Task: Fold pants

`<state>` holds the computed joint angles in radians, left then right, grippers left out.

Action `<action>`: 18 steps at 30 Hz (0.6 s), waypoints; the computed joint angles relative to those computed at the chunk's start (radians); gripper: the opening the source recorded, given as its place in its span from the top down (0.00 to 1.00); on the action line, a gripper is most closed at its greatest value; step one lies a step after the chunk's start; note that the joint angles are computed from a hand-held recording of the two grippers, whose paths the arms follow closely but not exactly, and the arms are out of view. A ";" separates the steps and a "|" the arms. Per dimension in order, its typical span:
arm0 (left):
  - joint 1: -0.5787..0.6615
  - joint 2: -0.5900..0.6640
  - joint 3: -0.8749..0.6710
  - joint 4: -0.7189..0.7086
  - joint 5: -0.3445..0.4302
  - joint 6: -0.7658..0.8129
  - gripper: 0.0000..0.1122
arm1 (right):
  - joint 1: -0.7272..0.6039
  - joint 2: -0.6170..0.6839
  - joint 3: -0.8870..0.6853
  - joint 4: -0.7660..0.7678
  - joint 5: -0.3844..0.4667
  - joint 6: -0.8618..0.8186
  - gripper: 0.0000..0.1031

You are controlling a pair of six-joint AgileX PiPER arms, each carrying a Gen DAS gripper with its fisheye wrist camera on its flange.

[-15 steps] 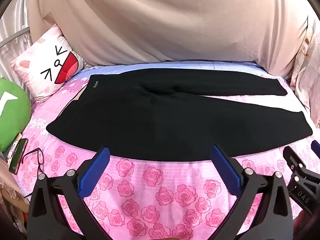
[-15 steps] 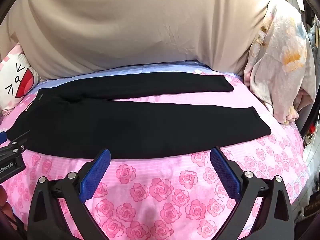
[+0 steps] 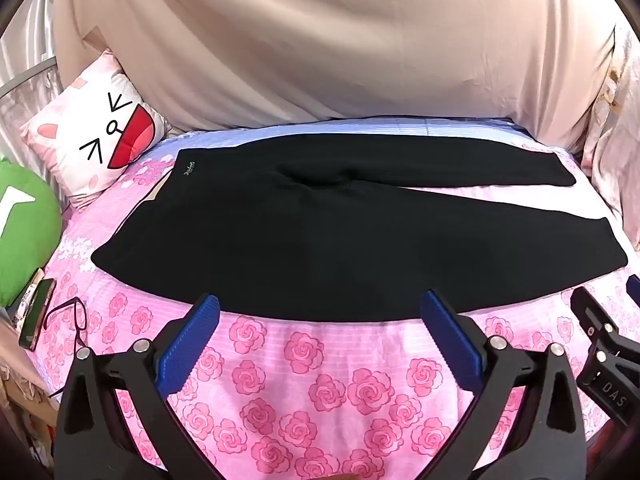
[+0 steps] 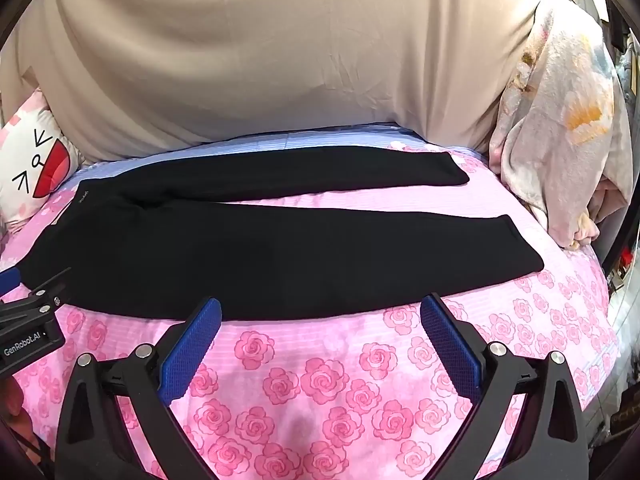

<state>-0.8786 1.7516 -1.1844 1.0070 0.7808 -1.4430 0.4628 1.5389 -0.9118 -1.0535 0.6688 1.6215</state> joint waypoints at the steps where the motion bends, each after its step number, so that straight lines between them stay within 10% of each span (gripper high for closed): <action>1: 0.001 -0.001 0.002 0.002 -0.003 0.002 0.12 | 0.000 0.001 0.001 -0.001 -0.003 -0.002 0.05; 18: 0.003 0.035 -0.040 0.001 0.035 0.043 0.12 | -0.040 -0.008 0.017 -0.047 -0.039 -0.012 0.05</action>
<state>-0.8757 1.7866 -1.2243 1.0083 0.8159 -1.4003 0.4230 1.5311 -0.8950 -1.1010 0.6296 1.6098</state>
